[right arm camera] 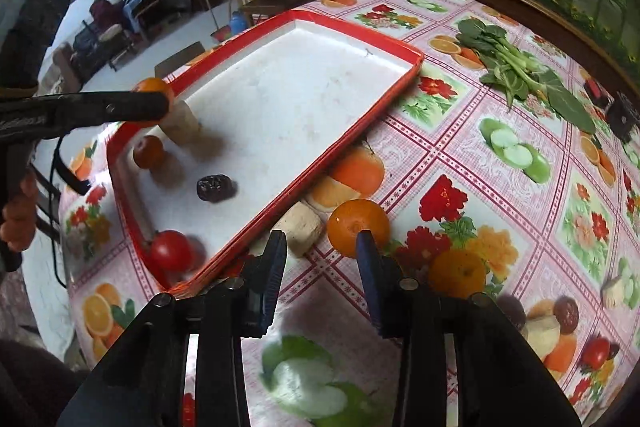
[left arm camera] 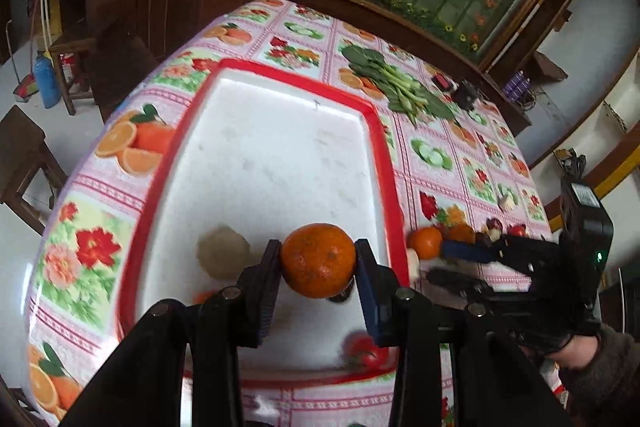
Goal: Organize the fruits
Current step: 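Grasp another orange with the right tool while the left tool holds its orange over the tray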
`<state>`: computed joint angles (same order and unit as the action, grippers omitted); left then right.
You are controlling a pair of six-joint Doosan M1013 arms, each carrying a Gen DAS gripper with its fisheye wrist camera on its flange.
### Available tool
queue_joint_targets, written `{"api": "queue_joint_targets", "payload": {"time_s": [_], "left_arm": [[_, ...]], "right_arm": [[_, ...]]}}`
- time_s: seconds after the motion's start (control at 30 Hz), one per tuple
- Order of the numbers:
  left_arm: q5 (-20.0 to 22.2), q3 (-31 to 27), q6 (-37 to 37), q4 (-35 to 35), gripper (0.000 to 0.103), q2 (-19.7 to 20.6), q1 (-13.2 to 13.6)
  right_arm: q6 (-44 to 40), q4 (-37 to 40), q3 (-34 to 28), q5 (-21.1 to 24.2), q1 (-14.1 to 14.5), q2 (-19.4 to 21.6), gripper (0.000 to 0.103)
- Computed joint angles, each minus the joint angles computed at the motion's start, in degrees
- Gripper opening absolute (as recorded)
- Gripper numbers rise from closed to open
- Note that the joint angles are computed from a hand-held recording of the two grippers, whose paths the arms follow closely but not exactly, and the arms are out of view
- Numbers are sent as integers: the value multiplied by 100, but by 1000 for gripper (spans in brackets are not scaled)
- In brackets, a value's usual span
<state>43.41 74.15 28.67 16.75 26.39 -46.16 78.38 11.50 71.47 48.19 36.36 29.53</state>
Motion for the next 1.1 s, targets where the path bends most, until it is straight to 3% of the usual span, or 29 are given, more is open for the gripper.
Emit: {"api": "queue_joint_targets", "payload": {"time_s": [0.17, 0.37, 0.47, 0.53, 0.87, 1.1], "left_arm": [[44, 15, 11, -89, 39, -8, -96], [14, 66, -174, -85, 39, -42, -182], [60, 57, -230, -45, 39, -45, -224], [87, 49, -253, -29, 39, -42, -240], [180, -69, -314, -16, 39, 52, -186], [401, -169, -384, 207, 39, 98, -20]], "right_arm": [[176, -336, -58, -43, -22, 48, 44], [344, -362, -285, 230, -82, 269, 44], [333, -714, -209, 143, -15, 263, 34], [458, -812, -154, 95, -7, 225, 34], [322, 72, -115, -260, -148, 38, 34], [-311, 474, -550, -231, 97, 324, 34]]}}
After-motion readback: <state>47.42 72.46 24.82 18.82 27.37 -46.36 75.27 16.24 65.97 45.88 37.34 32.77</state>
